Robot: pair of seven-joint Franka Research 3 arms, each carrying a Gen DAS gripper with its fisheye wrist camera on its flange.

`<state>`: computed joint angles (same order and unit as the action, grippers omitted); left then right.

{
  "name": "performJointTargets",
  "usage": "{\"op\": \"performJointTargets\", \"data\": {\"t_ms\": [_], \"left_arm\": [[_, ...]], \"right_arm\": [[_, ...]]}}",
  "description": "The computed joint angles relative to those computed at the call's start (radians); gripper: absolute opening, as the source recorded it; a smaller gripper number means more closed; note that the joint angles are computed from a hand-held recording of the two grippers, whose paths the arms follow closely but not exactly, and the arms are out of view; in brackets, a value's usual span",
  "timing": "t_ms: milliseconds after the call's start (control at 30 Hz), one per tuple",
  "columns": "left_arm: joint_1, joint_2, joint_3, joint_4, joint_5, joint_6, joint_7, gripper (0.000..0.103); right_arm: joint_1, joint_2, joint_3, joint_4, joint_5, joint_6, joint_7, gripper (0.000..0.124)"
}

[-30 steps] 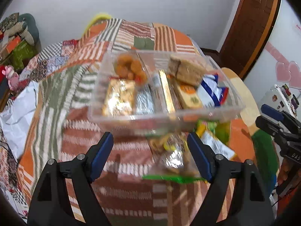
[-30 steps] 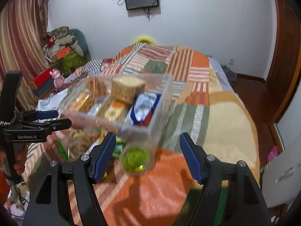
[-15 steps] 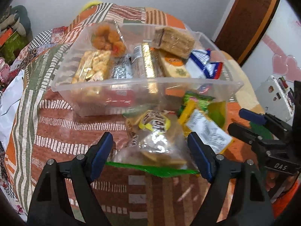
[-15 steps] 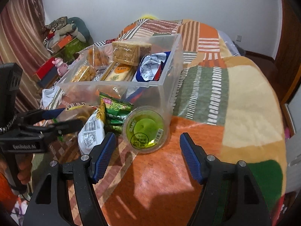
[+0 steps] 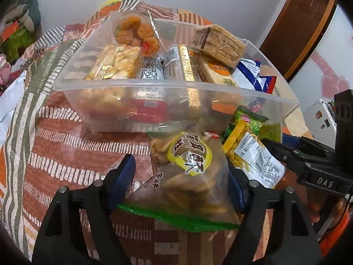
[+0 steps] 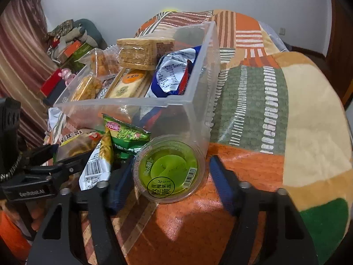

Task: Organize snacks
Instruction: 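Grasp the yellow-labelled snack bag with the left tool while the right tool grasps the green jelly cup, then drop both held snacks into the clear box and open both tools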

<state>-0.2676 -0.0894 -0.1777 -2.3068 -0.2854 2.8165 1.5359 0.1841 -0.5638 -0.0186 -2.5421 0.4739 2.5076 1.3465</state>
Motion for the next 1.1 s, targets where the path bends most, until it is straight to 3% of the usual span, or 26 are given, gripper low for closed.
{"op": "performJointTargets", "data": {"t_ms": [300,633,1100], "left_arm": [[-0.007,-0.059,0.005,-0.058,0.032,0.015,-0.018,0.070],[-0.053,-0.182,0.064,-0.145,0.023,0.026,-0.015,0.068],[-0.087,-0.227,0.106,-0.110,0.079,0.091,-0.057,0.068]], "right_arm": [[-0.016,-0.051,0.025,-0.025,-0.051,0.018,0.021,0.054],[-0.017,-0.131,0.021,-0.059,-0.073,0.025,0.034,0.054],[0.016,-0.134,0.000,-0.015,-0.030,0.110,0.002,0.054]]}}
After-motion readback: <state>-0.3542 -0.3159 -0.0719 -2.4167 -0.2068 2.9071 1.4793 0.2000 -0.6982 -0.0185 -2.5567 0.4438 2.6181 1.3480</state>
